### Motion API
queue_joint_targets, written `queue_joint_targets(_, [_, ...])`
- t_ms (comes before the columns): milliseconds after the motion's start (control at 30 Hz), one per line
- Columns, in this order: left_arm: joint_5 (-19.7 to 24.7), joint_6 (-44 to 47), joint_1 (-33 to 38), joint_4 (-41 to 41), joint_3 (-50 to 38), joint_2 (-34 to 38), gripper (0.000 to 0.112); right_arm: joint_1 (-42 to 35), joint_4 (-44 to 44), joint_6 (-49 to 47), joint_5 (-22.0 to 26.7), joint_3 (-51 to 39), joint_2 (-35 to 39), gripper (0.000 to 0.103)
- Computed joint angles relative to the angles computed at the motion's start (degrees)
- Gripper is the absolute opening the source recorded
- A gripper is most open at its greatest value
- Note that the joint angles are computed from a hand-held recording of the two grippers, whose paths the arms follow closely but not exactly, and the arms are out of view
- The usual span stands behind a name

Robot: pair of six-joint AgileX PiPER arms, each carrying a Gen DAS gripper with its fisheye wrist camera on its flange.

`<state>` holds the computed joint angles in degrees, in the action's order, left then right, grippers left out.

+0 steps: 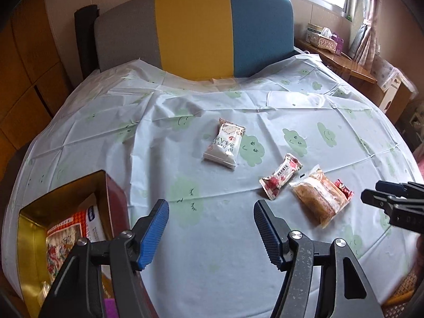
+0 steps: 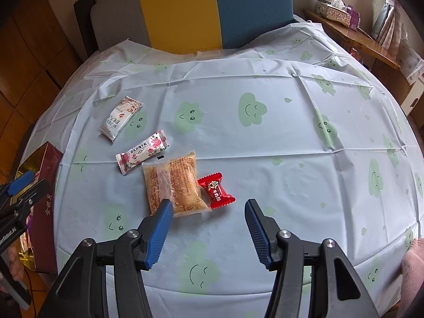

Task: Organize snacks
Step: 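Grasp the white 'BA ZHEN' snack pack with the left tool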

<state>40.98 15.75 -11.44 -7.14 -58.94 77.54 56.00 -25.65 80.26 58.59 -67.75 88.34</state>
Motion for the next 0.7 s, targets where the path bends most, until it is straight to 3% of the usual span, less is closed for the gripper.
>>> queue_joint_targets(333, [-2.3, -6.6, -7.3, 9.2, -14.0, 18.3, 0.068, -0.4, 0.4, -0.9, -1.8, 0.4, -0.8, 0.057])
queue_joint_targets(533, [-3.6, -10.6, -9.7, 15.6, -19.7, 26.4, 0.074, -1.4, 1.5, -2.0, -3.1, 0.8, -1.0, 0.057])
queue_joint_targets(700, [-1.8, -11.0, -10.5, 16.5, -24.1, 31.7, 0.075, -1.9, 2.4, -2.7, -3.5, 0.7, -0.6, 0.057])
